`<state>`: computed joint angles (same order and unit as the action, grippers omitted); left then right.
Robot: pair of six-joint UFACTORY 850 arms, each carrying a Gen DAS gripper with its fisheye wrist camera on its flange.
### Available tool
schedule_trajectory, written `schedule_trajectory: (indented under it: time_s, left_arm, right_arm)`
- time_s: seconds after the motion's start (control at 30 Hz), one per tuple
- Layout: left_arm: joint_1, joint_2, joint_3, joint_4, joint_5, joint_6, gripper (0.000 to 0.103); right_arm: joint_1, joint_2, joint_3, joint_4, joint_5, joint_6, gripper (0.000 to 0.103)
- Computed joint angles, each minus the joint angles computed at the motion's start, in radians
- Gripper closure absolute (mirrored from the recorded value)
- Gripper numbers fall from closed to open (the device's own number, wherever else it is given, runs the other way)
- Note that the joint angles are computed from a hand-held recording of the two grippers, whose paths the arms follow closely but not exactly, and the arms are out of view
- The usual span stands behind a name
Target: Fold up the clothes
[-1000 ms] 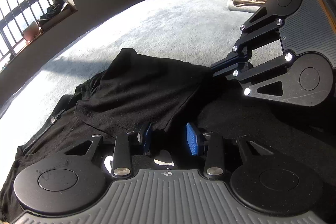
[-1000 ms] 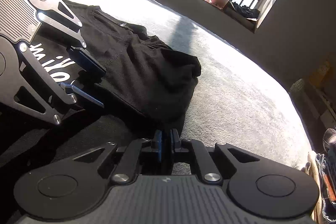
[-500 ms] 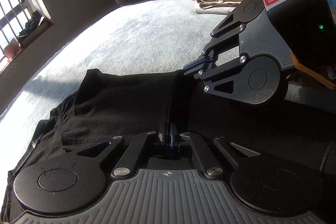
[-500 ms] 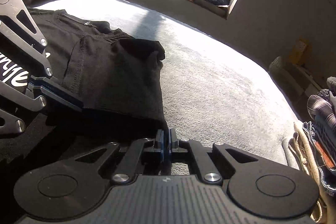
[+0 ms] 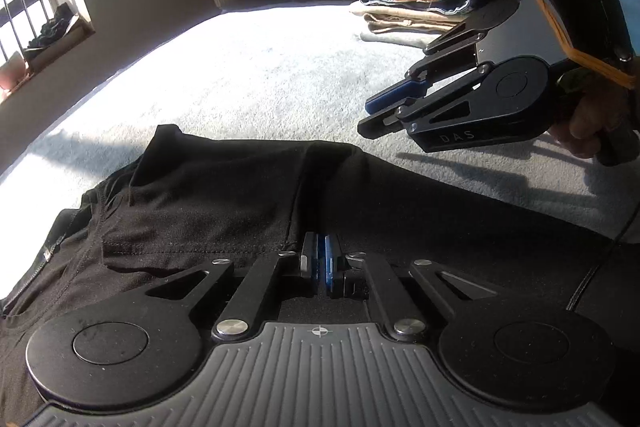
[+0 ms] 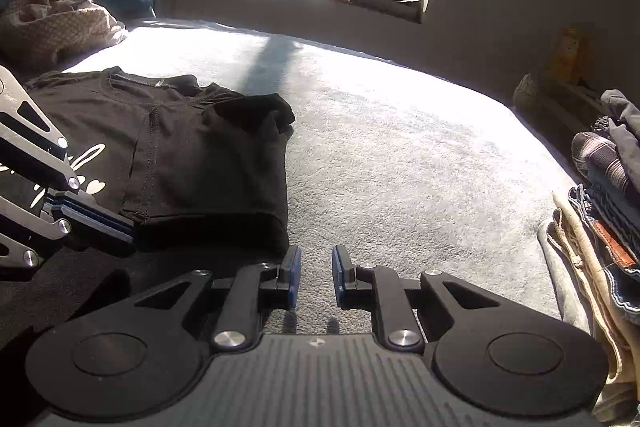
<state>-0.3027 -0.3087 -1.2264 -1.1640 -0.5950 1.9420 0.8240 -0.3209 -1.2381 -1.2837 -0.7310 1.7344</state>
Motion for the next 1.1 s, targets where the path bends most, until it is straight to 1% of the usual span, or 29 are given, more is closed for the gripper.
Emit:
schedule_trajectory:
  time_s: [0.07, 0.13, 0.2, 0.23, 0.27, 0.3, 0.33, 0.37, 0.5, 0.57, 0.6, 0.63, 0.7, 0.77, 0.83, 0.87, 0.93, 0.97, 1.03, 1.1]
  left_arm:
    - [-0.003, 0.006, 0.012, -0.040, 0.046, 0.055, 0.076]
    - [-0.019, 0.006, 0.022, -0.072, 0.102, 0.104, 0.070]
    - [-0.032, -0.006, 0.020, -0.070, 0.128, 0.119, 0.070]
    - [-0.037, -0.013, 0.013, -0.046, 0.134, 0.095, 0.076]
    - [-0.042, -0.020, 0.006, -0.021, 0.139, 0.070, 0.095]
    - [-0.044, -0.025, -0.002, 0.005, 0.137, 0.035, 0.096]
    - [-0.042, -0.026, -0.010, 0.031, 0.126, -0.011, 0.100]
    - [-0.040, -0.027, -0.020, 0.061, 0.114, -0.063, 0.100]
    - [-0.040, -0.041, -0.064, 0.203, 0.061, -0.266, 0.100]
    - [-0.039, -0.052, -0.086, 0.243, 0.018, -0.325, 0.100]
    - [-0.038, -0.059, -0.098, 0.258, -0.012, -0.351, 0.100]
    - [-0.039, -0.063, -0.106, 0.275, -0.030, -0.372, 0.099]
    - [-0.037, -0.082, -0.141, 0.315, -0.077, -0.425, 0.094]
    - [-0.023, -0.112, -0.204, 0.327, -0.144, -0.478, 0.083]
    - [-0.009, -0.145, -0.269, 0.334, -0.211, -0.530, 0.081]
    - [-0.005, -0.161, -0.303, 0.327, -0.226, -0.553, 0.076]
    - [-0.017, -0.195, -0.369, 0.310, -0.177, -0.597, 0.071]
    - [-0.035, -0.212, -0.401, 0.319, -0.123, -0.613, 0.070]
    - [-0.085, -0.271, -0.486, 0.405, -0.008, -0.662, 0.069]
    - [-0.133, -0.335, -0.573, 0.546, 0.083, -0.750, 0.069]
  right_arm:
    - [-0.019, 0.032, 0.025, -0.022, 0.057, 0.098, 0.085]
    - [-0.046, 0.047, 0.033, -0.053, 0.130, 0.204, 0.085]
    - [-0.065, 0.042, 0.026, -0.087, 0.178, 0.272, 0.085]
    - [-0.072, 0.038, 0.021, -0.111, 0.199, 0.306, 0.085]
    - [-0.077, 0.031, 0.013, -0.137, 0.222, 0.333, 0.085]
    - [-0.083, 0.022, 0.004, -0.164, 0.247, 0.356, 0.086]
    - [-0.089, 0.014, -0.006, -0.192, 0.271, 0.380, 0.086]
    - [-0.091, 0.000, -0.021, -0.191, 0.282, 0.363, 0.087]
    - [-0.091, -0.061, -0.085, -0.080, 0.294, 0.173, 0.087]
    - [-0.093, -0.094, -0.105, 0.004, 0.281, 0.075, 0.087]
    - [-0.095, -0.102, -0.104, 0.009, 0.284, 0.068, 0.088]
    - [-0.097, -0.104, -0.093, -0.027, 0.291, 0.103, 0.088]
    - [-0.095, -0.103, -0.082, -0.065, 0.292, 0.127, 0.088]
    - [-0.092, -0.098, -0.065, -0.122, 0.292, 0.180, 0.088]
    - [-0.093, -0.091, -0.042, -0.199, 0.296, 0.258, 0.088]
    - [-0.093, -0.088, -0.033, -0.231, 0.297, 0.290, 0.088]
    - [-0.093, -0.084, -0.026, -0.253, 0.299, 0.312, 0.088]
    - [-0.094, -0.083, -0.025, -0.260, 0.299, 0.318, 0.088]
    - [-0.092, -0.082, -0.021, -0.274, 0.294, 0.329, 0.088]
    - [-0.088, -0.082, -0.020, -0.284, 0.285, 0.332, 0.088]
